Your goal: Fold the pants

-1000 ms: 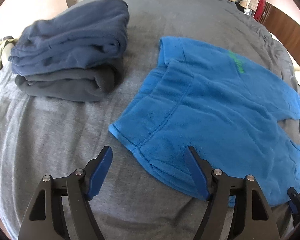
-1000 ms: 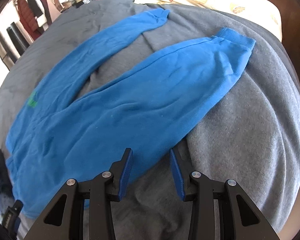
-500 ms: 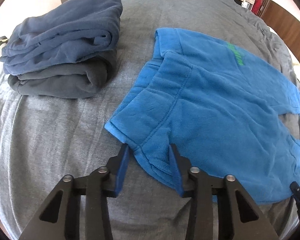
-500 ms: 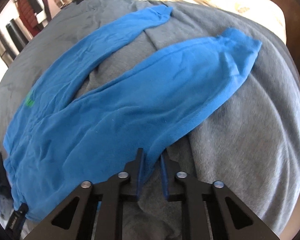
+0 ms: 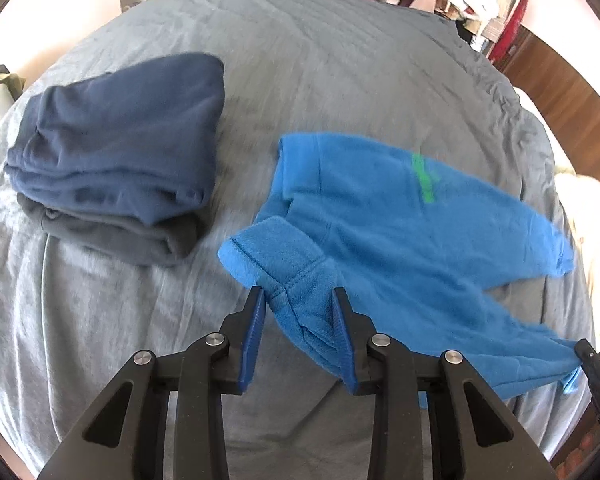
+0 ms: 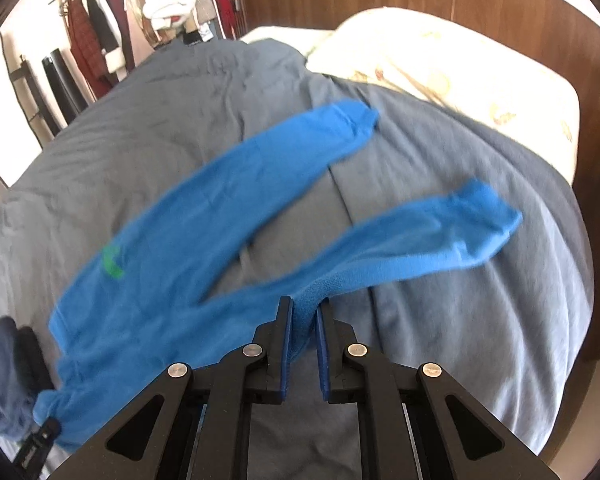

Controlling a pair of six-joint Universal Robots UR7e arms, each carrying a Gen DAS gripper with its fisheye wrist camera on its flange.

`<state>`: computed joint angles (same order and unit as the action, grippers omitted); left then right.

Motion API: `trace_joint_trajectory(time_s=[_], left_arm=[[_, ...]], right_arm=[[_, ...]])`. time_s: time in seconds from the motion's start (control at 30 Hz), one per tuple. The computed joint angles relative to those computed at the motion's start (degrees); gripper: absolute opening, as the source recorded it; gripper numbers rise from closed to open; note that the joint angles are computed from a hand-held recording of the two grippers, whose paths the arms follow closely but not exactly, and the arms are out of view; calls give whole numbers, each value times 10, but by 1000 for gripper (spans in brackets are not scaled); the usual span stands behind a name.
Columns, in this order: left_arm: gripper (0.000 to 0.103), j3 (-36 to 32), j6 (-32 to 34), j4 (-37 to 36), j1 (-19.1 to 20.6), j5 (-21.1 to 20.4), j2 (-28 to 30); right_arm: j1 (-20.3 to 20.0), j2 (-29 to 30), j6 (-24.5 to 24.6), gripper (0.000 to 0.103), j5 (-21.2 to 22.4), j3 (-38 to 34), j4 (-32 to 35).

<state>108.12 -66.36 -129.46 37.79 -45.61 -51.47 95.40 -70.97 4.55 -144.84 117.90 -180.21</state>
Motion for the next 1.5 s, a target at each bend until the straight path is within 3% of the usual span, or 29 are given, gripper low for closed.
trace_joint_trajectory(time_s=[0.17,0.4,0.47,0.5,0.53,0.73,0.8,0.87,0.9,0.93,1.0,1.17,1.3,1.5], left_arm=[[32,-54,-1,14,18,9,24],[28,-130,62,-7,54,36,76],[21,-155,78,-10,65,46,93],[6,-169,88,-9,70,55,104],[3,-182,97,-5,75,61,112],[3,-225,175,-32,99,61,152],[5,-229,233,-52,105,43,156],[19,-238,320,-66,113,6,158],[38,-246,354,-61,116,-8,160],[42,-256,387,-54,117,-8,165],[42,-275,481,-36,121,-10,173],[42,-326,628,7,141,-37,193],[38,-399,678,92,164,-117,219],[33,-467,704,166,180,-130,258]], right_arm=[[2,41,-46,11,8,-70,0],[-11,112,-96,11,38,-184,13],[-18,135,-106,11,43,-219,26],[-21,145,-106,11,45,-235,33],[-25,156,-108,11,49,-251,42],[-42,212,-131,11,53,-324,61],[-49,222,-131,11,55,-340,72],[-55,233,-133,11,57,-354,81],[-57,236,-133,11,58,-359,85],[-58,239,-133,11,58,-363,90],[-60,243,-131,11,58,-365,97],[-58,256,-155,11,47,-371,80],[-58,265,-162,11,43,-377,78],[-61,271,-167,11,41,-380,73]])
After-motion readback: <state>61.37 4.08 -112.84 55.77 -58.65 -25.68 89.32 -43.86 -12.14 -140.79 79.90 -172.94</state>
